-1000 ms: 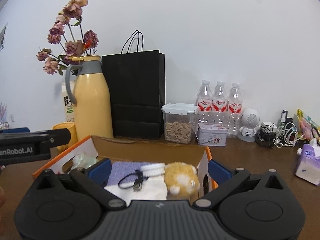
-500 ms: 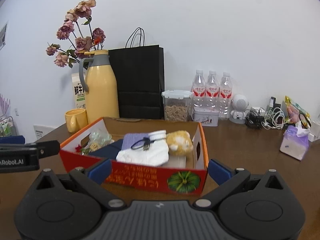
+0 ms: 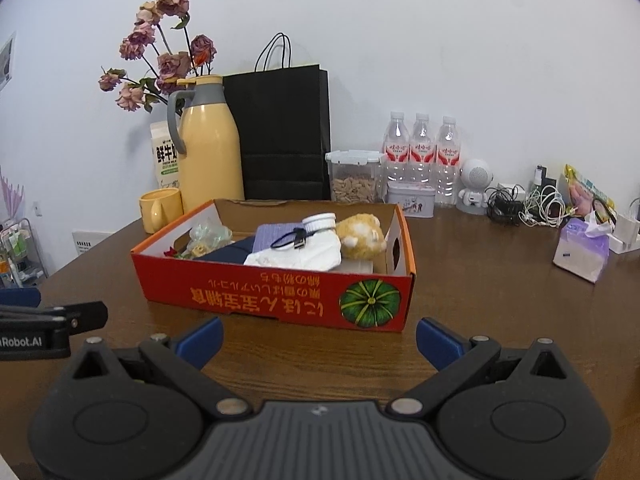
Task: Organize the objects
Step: 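Withdraw both tools from the box back over the table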
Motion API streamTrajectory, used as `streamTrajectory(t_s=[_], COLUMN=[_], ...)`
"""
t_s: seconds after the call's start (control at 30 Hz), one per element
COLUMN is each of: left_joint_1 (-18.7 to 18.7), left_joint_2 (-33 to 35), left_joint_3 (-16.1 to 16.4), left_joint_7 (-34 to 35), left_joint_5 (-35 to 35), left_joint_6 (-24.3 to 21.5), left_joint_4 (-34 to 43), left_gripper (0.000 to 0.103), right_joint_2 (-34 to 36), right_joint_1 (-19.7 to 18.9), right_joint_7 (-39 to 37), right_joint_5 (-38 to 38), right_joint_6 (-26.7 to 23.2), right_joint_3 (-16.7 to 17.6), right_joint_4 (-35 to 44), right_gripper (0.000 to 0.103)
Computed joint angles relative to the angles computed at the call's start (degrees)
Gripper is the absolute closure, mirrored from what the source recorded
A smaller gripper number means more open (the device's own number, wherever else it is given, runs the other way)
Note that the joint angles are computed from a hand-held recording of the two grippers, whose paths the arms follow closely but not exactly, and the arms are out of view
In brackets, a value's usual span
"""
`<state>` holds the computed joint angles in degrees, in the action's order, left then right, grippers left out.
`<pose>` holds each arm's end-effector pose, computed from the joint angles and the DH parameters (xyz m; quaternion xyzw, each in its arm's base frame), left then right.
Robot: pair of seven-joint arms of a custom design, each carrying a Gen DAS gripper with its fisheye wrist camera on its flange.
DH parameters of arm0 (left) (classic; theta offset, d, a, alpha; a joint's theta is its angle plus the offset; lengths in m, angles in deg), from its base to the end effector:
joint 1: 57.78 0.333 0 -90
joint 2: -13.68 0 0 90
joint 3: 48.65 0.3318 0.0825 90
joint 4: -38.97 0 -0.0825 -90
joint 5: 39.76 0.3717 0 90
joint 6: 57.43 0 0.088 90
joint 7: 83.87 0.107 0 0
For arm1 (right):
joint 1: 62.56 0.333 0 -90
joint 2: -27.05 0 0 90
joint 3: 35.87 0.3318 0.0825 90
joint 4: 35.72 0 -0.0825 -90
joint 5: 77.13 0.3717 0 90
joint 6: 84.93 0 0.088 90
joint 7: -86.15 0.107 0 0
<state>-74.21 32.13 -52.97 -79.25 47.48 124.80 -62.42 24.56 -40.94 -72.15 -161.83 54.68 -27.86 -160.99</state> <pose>0.5669 -0.3072 0.4633 -0.4777 0.7202 -0.4240 0.2709 0.4716 0.2664 0.4608 -0.4935 0.6971 -0.4126 0.3166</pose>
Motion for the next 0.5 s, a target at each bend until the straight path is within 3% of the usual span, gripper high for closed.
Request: streamTrajectory(t_s=[0.17, 0.5], left_joint_1=[0.2, -0.8], left_joint_2=[-0.1, -0.2], left_joint_3=[-0.1, 1.2], left_joint_7=[3.9, 3.7], left_joint_5=[-4.1, -4.2], left_joint_6=[-0.2, 0.2], left_joint_4=[-1.2, -1.3], left_gripper=[0.0, 0.0], right_joint_2=[0.3, 0.5], right_joint_1=[0.1, 0.3], right_joint_7=[-0.5, -1.0], right_joint_5=[0.7, 1.1], right_joint_6=[0.2, 0.1], right_joint_3=[0.0, 0.0], right_joint_4=[0.1, 0.4], right_gripper=[0.0, 0.0])
